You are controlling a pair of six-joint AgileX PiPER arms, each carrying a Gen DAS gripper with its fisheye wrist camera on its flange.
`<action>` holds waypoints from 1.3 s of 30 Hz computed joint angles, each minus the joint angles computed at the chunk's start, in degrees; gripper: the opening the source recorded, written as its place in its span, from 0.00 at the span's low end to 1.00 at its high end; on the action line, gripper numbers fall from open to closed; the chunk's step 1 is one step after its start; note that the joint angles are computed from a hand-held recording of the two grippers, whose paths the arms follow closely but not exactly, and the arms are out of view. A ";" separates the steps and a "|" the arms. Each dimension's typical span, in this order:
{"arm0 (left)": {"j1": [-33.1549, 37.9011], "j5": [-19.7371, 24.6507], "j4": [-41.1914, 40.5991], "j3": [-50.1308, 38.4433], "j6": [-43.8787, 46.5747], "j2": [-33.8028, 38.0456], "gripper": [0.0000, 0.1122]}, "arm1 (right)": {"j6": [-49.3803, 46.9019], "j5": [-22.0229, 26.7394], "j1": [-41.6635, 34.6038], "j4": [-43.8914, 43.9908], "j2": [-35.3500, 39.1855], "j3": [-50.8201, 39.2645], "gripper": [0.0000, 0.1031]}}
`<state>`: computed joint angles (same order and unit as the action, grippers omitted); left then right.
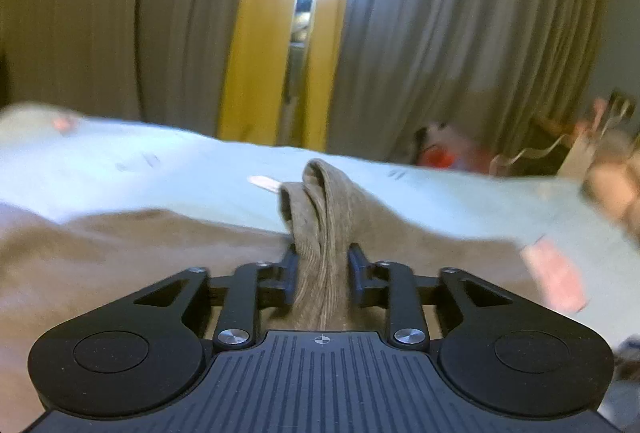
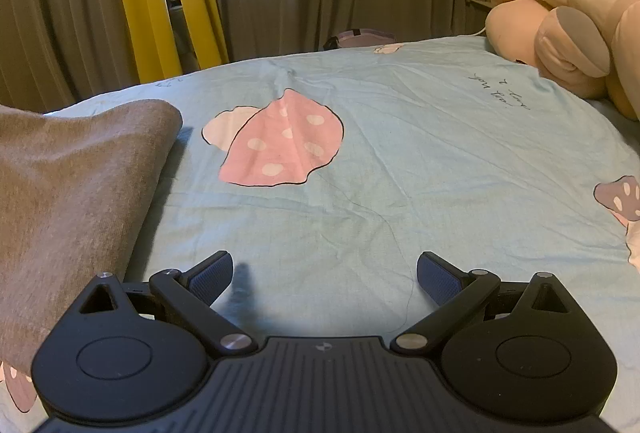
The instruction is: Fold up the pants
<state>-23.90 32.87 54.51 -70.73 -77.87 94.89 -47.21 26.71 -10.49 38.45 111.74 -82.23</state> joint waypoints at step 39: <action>-7.89 16.52 -8.40 12.61 -9.81 -6.26 0.88 | 17.07 1.30 1.92 -17.07 1.37 -2.13 0.96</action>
<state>-31.79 49.39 46.12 -58.13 -87.67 88.63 -30.14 28.01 -8.57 21.38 113.12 -84.36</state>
